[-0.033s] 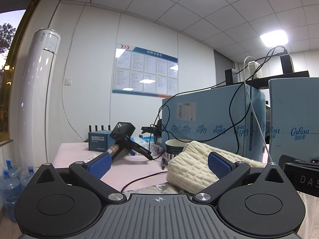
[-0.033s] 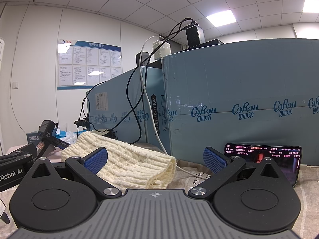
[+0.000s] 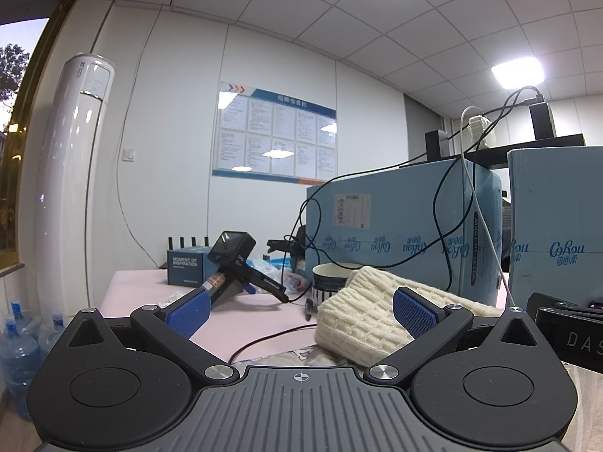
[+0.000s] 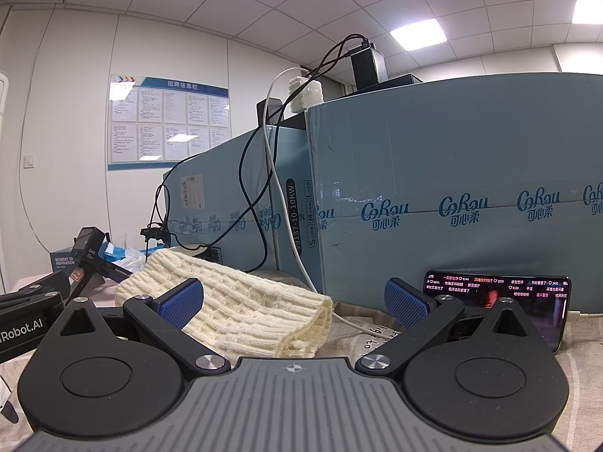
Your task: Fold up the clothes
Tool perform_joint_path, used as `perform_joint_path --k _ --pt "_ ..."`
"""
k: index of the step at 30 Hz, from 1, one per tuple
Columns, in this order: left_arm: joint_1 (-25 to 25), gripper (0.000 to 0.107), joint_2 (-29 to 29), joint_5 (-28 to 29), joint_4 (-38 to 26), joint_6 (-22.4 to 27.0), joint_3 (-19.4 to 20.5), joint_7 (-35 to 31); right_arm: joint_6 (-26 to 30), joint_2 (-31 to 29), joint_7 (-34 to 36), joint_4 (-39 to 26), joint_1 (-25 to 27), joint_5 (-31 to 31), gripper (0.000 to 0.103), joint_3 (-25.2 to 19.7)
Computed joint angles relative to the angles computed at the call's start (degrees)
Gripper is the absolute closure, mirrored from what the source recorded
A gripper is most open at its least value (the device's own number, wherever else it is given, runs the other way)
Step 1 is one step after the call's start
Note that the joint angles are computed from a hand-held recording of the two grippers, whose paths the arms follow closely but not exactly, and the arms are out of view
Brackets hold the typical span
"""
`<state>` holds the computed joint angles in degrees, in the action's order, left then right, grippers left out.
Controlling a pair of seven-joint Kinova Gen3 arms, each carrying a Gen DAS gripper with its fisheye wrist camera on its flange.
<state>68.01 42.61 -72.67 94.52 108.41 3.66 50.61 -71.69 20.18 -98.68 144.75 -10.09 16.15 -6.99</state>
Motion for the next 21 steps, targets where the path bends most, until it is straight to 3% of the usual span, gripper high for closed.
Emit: perform_joint_path --k 21 --pt "-0.1 0.004 0.0 0.0 -0.2 -0.3 -0.1 -0.3 0.0 0.0 0.0 0.0 0.0 0.0 0.0 0.0"
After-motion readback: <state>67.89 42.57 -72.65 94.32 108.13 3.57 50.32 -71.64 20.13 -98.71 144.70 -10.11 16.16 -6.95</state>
